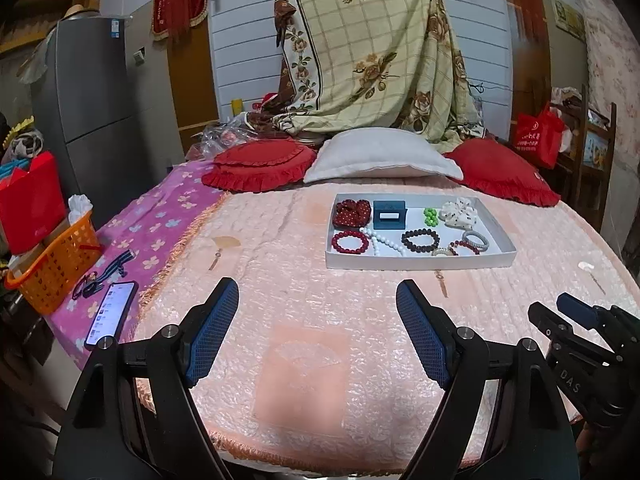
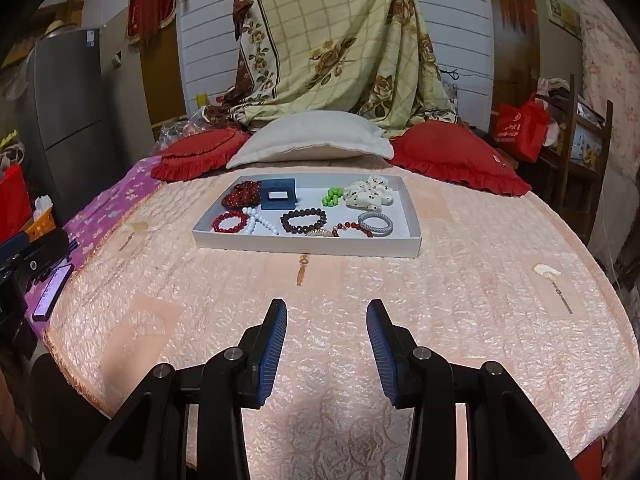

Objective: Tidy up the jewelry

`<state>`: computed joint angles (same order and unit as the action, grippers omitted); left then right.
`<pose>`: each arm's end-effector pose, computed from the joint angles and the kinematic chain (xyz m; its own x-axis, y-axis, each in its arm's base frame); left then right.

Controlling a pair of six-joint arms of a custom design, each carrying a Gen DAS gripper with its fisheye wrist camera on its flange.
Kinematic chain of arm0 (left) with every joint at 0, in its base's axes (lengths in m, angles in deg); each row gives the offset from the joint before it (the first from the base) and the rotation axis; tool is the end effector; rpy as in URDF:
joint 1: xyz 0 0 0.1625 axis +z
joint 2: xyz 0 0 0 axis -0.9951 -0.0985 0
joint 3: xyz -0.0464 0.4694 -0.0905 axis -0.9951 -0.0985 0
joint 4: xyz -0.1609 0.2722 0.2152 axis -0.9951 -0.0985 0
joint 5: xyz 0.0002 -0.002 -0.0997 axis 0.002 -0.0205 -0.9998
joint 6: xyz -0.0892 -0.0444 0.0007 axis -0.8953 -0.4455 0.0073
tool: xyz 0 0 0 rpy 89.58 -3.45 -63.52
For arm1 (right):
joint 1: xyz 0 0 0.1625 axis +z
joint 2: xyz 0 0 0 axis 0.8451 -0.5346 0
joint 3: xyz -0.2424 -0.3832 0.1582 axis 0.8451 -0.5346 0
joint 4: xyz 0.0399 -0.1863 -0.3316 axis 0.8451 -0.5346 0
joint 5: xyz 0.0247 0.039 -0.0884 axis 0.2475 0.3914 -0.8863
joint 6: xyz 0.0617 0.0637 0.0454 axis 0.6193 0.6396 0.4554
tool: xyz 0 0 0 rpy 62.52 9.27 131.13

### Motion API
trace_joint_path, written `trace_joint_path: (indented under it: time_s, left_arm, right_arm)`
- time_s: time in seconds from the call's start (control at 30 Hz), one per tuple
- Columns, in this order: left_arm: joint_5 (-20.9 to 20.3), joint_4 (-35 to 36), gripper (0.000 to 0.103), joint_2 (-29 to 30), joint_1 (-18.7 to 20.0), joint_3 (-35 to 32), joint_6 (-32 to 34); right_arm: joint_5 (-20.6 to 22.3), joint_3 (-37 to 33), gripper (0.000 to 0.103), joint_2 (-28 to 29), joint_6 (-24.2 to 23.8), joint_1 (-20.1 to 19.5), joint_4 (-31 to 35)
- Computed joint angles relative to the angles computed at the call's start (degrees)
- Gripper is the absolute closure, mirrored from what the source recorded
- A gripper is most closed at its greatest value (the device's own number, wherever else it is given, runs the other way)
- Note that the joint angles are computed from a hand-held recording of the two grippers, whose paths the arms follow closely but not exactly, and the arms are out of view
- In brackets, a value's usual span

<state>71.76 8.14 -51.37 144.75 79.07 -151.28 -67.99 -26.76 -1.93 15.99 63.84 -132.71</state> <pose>-0.1856 -0.7236 0.4055 -0.6377 0.2241 -0.7369 0.7314 0.4762 -0.4881 0.4788 -0.6863 0.1408 -0.7640 0.2188 0.6070 -0.3753 0.6146 -0.6938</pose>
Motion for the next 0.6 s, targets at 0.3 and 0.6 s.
trace_joint_path:
  time_s: [0.3,0.6]
  left_arm:
    - [-0.3,4.6,0.022,2.3,0.1,-3.8,-1.5]
    - [-0.7,6.7,0.022,3.6,0.2,-5.4,-1.8]
  right_arm:
    - [-0.1,-0.6,0.063,0.4,0.0,0.1,0.8]
    - [-0.2,-0.7,0.063,0.6,0.7,0.0,2.1]
